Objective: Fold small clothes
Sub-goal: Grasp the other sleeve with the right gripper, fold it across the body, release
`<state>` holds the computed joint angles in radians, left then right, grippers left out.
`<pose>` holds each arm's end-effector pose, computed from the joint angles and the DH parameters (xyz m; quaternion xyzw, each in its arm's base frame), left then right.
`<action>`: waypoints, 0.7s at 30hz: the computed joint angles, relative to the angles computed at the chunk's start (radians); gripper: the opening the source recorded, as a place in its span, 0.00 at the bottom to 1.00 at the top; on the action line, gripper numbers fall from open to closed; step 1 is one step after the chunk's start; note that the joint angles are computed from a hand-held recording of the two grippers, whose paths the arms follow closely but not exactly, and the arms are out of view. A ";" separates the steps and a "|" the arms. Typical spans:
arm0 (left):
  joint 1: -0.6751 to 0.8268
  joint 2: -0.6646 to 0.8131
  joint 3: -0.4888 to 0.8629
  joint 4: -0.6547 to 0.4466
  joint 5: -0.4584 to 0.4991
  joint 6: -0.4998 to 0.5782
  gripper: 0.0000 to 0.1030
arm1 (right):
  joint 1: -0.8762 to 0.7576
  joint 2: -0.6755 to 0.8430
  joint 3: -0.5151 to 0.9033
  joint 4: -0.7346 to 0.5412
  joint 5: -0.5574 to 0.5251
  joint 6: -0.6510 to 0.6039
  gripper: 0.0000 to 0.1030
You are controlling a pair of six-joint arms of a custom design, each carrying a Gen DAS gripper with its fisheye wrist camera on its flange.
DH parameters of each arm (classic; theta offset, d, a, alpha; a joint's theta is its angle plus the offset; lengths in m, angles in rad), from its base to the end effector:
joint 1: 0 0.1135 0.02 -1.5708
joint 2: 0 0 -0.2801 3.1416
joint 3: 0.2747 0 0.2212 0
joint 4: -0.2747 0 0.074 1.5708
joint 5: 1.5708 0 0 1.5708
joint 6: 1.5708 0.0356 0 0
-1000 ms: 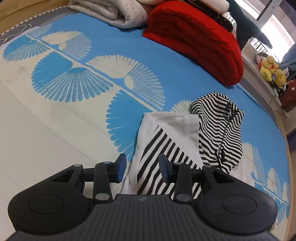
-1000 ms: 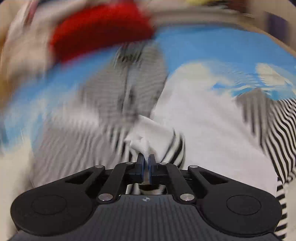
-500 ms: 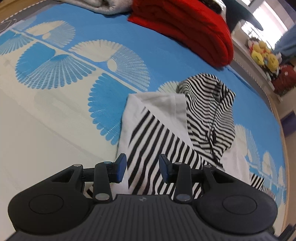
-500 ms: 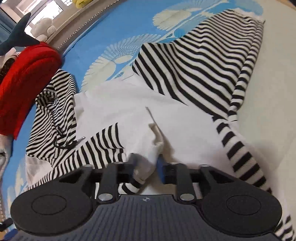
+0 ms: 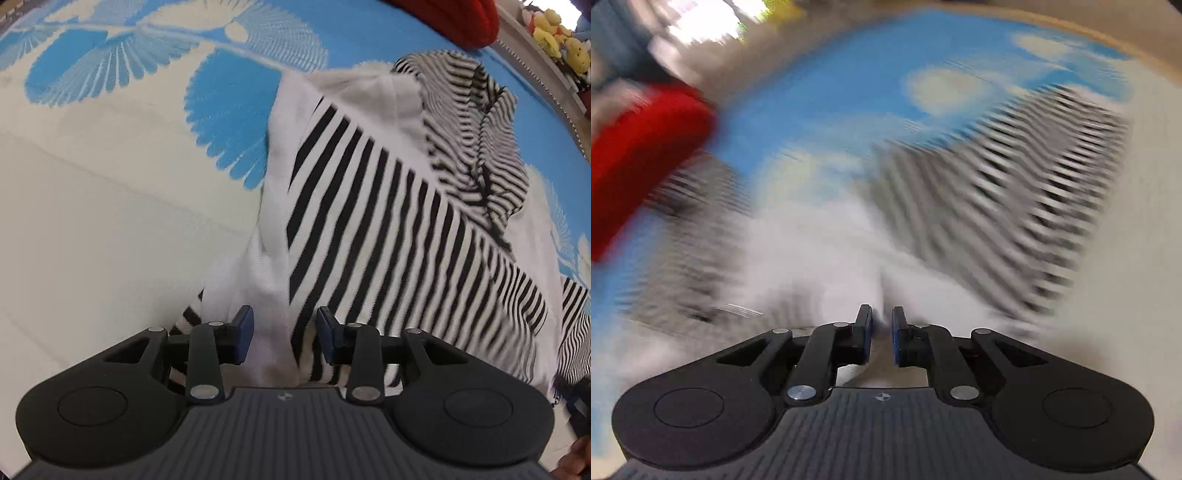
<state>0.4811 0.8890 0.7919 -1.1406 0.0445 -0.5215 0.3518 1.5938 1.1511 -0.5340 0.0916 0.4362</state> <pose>0.0867 0.0435 0.2665 -0.4706 0.8664 -0.0253 0.1653 0.2882 0.1023 0.2658 0.0537 0.9538 0.0718 0.2868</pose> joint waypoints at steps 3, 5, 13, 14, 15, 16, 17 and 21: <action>-0.135 -0.022 0.043 0.014 -0.056 -0.084 0.40 | -0.049 -0.057 -0.053 0.109 -0.131 0.007 0.14; -0.199 -0.026 0.038 0.038 -0.049 -0.122 0.40 | -0.055 -0.093 -0.099 0.210 -0.243 -0.047 0.16; -0.291 0.047 -0.026 0.063 -0.042 -0.230 0.40 | -0.129 0.102 0.083 -0.075 -0.382 -0.150 0.40; -0.317 0.040 -0.007 0.061 -0.059 -0.250 0.40 | -0.135 0.083 0.091 -0.062 -0.388 -0.171 0.40; -0.358 0.038 0.024 0.055 -0.081 -0.274 0.40 | -0.145 0.067 0.097 -0.044 -0.398 -0.191 0.40; -0.405 0.043 0.057 0.050 -0.106 -0.296 0.41 | -0.159 0.053 0.097 -0.030 -0.402 -0.211 0.40; -0.461 0.050 0.091 0.045 -0.138 -0.319 0.42 | -0.175 0.045 0.097 -0.015 -0.407 -0.228 0.41; -0.686 0.118 0.185 0.032 -0.276 -0.415 0.52 | -0.262 0.059 0.147 -0.006 -0.418 -0.246 0.44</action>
<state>-0.2049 1.0069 0.9764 -1.1086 -0.2317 -0.9364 0.0899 1.6525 1.2982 -0.5400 -0.3266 0.1902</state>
